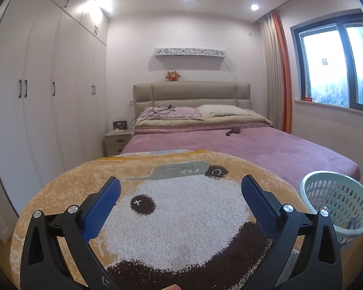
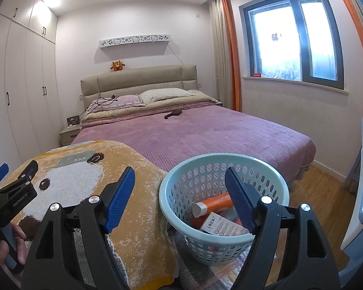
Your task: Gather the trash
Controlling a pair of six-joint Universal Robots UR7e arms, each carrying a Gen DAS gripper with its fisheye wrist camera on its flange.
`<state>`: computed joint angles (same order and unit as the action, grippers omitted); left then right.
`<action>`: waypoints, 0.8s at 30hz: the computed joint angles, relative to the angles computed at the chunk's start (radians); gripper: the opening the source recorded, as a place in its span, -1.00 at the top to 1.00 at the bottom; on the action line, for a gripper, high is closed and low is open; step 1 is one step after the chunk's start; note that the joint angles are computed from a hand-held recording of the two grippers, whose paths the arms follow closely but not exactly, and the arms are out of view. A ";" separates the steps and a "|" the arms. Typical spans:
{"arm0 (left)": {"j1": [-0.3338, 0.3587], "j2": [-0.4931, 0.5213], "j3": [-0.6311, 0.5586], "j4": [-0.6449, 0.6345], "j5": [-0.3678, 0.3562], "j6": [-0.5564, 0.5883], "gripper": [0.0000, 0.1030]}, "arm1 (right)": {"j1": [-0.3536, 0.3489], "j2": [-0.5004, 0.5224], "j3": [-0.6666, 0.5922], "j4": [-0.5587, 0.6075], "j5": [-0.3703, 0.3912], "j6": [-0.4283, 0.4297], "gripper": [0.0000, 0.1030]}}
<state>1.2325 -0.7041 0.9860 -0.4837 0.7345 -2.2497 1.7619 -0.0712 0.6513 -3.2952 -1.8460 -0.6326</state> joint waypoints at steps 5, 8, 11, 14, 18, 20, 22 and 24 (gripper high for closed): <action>0.000 0.007 -0.010 0.003 -0.001 0.004 -0.87 | -0.001 -0.008 0.010 0.004 0.006 0.009 -0.41; -0.001 0.013 -0.017 0.001 -0.002 0.003 -0.87 | -0.001 -0.012 0.019 -0.002 0.011 0.012 -0.41; -0.001 0.017 -0.018 -0.001 -0.003 0.002 -0.87 | 0.000 -0.009 0.018 -0.005 0.008 0.006 -0.41; -0.001 0.022 -0.026 0.006 -0.004 0.001 -0.87 | 0.000 -0.006 0.012 0.006 0.006 0.011 -0.41; -0.001 0.027 -0.033 0.014 -0.010 -0.004 -0.87 | -0.006 -0.013 0.018 0.035 0.022 0.025 -0.41; -0.002 0.029 -0.033 0.013 -0.013 -0.005 -0.87 | -0.005 -0.010 0.015 0.035 0.018 0.027 -0.41; -0.003 0.027 -0.028 0.006 -0.014 -0.005 -0.87 | -0.005 -0.013 0.023 0.031 0.019 0.026 -0.41; -0.003 0.027 -0.025 0.002 -0.013 -0.004 -0.87 | -0.004 -0.015 0.028 0.023 0.021 0.024 -0.41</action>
